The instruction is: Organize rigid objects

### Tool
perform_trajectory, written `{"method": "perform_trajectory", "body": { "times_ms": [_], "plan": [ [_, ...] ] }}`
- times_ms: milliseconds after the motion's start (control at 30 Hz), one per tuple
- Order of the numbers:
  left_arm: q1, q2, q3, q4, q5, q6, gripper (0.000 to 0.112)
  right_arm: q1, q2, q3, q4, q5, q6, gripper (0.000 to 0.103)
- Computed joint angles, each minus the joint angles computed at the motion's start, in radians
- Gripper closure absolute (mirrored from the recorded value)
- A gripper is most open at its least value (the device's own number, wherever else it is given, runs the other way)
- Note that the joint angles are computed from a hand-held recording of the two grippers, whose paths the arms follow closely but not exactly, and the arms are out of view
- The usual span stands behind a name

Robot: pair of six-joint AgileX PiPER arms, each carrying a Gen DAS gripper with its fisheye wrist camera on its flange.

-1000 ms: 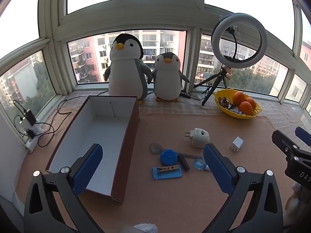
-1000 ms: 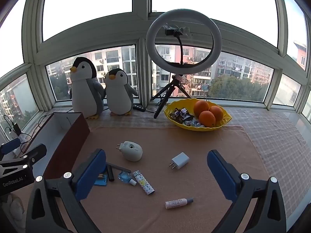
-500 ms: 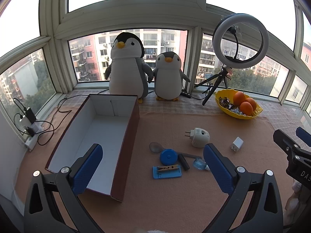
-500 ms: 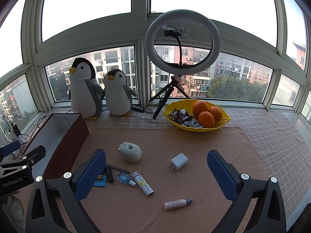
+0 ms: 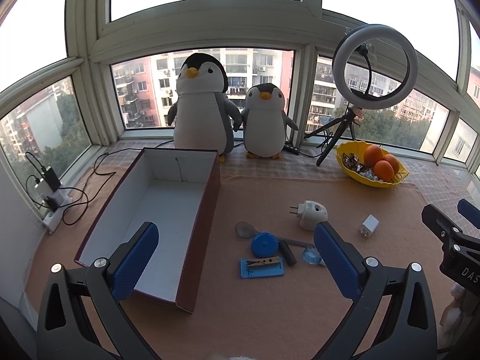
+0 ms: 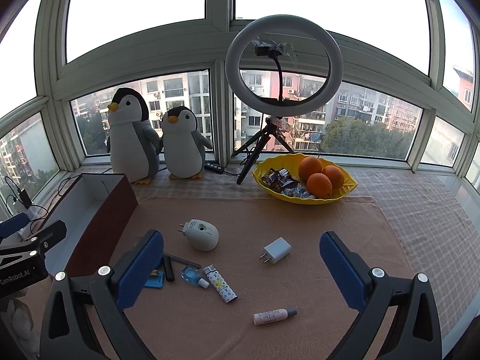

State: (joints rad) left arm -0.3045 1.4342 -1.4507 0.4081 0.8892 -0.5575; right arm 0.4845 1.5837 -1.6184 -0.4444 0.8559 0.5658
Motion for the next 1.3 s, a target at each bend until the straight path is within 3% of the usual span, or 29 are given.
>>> {"method": "perform_trajectory", "body": {
  "times_ms": [1300],
  "plan": [
    [0.000, -0.009, 0.010, 0.010, -0.013, -0.001, 0.009, -0.006, -0.009, 0.011, -0.002, -0.008, 0.000, 0.000]
  ]
}}
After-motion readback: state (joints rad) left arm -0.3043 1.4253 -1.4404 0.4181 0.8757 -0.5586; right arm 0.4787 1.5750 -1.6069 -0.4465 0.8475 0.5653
